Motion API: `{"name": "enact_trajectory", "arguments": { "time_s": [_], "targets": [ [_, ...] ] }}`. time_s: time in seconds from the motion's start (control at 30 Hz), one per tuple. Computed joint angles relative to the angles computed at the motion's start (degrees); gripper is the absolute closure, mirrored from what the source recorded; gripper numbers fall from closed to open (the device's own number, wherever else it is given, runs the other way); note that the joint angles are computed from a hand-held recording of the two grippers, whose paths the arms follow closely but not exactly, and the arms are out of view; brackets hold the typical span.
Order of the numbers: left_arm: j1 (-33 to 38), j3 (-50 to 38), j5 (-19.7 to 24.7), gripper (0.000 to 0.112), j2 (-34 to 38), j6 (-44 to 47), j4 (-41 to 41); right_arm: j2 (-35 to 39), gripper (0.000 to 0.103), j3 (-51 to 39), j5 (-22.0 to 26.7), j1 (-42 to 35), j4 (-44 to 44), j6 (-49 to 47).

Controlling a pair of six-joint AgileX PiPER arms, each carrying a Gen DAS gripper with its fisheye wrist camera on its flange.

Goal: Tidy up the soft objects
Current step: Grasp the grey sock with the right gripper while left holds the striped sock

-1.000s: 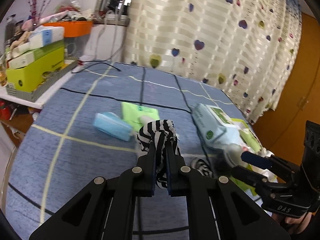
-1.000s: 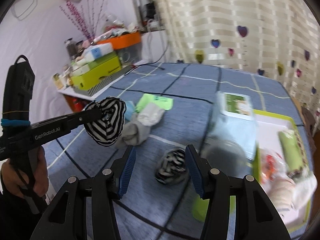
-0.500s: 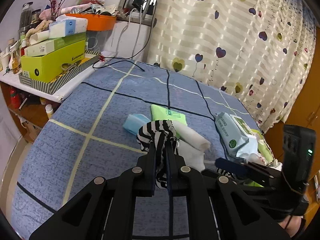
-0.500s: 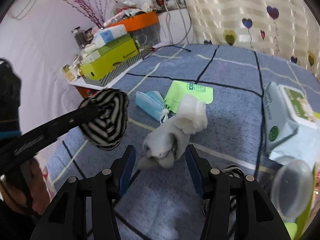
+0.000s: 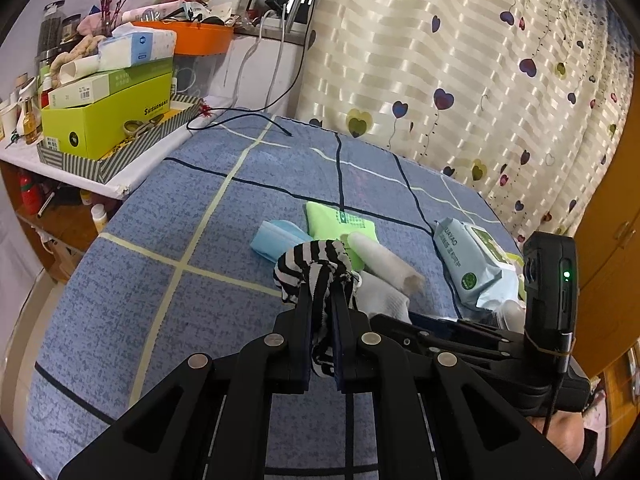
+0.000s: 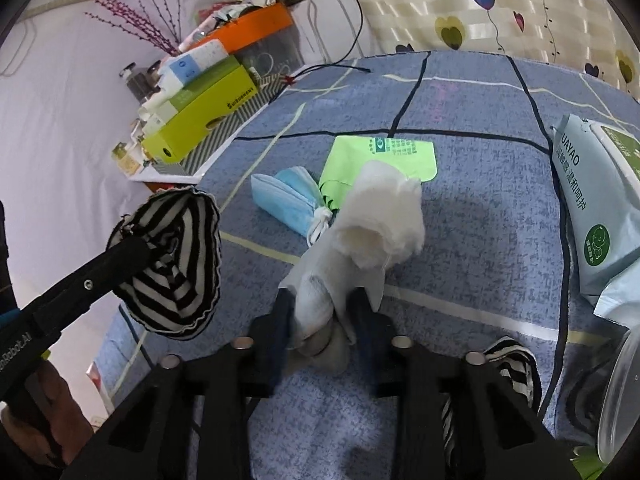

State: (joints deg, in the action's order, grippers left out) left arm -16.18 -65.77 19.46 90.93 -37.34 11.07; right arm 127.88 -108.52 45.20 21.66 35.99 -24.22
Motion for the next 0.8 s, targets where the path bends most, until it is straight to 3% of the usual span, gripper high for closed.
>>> {"name": "enact_trajectory", "arguments": {
  "time_s": [0.1,0.47,0.8],
  "targets": [
    [-0.3,-0.1,0.0,0.104,0.0,-0.9,1.0,-2.1,0.083,3.0,-1.4,-0.1,0.8,-2.4],
    [-5.4,0.4,1.6,0.104,-2.5,-10.8,10.6,-16.8,0.084,21.4,-8.7,-1.3,8.9,-15.2],
    [-12.9,-4.5,6.9,0.104,-1.4,-17.8,18.3,-28.5,0.084,32.9,-10.7,-6.8,16.9,-24.5]
  ]
}}
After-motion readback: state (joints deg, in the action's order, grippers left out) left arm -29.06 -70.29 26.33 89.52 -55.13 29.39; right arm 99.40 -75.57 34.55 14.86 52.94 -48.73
